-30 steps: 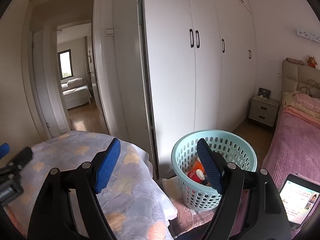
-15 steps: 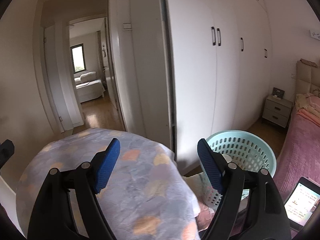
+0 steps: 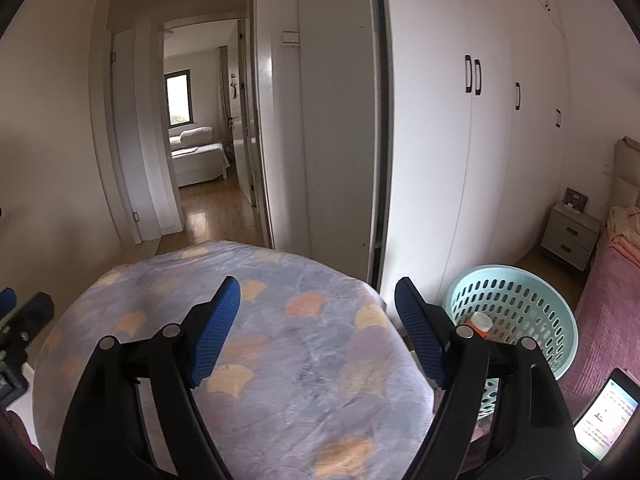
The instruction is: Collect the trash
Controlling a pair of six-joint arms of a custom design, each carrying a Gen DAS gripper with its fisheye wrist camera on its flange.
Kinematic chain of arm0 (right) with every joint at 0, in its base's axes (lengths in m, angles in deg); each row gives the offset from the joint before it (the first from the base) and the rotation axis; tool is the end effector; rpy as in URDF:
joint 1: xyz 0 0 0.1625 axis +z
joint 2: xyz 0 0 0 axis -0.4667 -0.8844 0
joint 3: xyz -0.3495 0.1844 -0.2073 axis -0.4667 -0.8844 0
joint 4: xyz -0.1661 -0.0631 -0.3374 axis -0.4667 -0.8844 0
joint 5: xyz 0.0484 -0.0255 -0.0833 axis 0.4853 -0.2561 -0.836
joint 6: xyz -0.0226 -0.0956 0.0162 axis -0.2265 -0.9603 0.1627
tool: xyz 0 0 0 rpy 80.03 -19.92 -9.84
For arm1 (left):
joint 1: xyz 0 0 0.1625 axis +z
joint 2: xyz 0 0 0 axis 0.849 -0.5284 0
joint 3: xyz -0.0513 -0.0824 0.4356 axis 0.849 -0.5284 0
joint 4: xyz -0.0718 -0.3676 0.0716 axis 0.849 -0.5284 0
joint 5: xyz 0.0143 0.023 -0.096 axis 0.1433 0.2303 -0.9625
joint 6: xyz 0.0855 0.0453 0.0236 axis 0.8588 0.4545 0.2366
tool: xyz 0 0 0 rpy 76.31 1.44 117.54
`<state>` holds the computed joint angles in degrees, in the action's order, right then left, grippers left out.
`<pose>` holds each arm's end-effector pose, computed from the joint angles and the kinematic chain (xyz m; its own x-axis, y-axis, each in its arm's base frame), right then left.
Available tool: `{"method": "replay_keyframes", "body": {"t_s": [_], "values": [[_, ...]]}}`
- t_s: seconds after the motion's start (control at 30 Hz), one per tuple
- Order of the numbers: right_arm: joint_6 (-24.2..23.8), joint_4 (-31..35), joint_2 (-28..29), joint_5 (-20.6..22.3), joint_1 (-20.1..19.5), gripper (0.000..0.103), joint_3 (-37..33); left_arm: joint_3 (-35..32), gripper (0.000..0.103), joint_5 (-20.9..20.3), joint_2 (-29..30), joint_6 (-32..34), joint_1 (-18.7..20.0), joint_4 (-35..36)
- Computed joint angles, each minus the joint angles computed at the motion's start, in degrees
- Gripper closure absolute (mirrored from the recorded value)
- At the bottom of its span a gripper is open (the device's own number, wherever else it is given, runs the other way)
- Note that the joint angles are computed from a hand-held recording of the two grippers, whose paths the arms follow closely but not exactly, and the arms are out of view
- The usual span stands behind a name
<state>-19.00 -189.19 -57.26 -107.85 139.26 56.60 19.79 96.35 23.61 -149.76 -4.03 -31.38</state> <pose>0.2989 -0.5528 0.1058 -0.7445 -0.0251 0.6672 -0.6146 0.4162 -0.6701 -0.1620 -0.5887 0.2191 -0.7373 -0.0903 -0.6695 0.5742 0.4383 -0.6915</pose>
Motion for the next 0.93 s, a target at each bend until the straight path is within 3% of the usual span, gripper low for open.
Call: {"method": "replay_keyframes", "body": {"t_s": [0.6,0.8,0.93], "values": [[1.58,8.69,4.69,0.04,-1.13,0.027,-4.35,-4.99,0.008,-2.47,4.55,-6.94,5.89,9.96],[2.2,11.79,5.61,-0.04,-1.52,0.027,-5.48,-8.21,0.008,-1.22,6.28,-13.37,7.76,17.14],[2.43,14.59,6.4,-0.66,-1.67,0.027,-6.41,-9.26,0.008,-4.23,7.49,-15.69,8.33,19.22]]}}
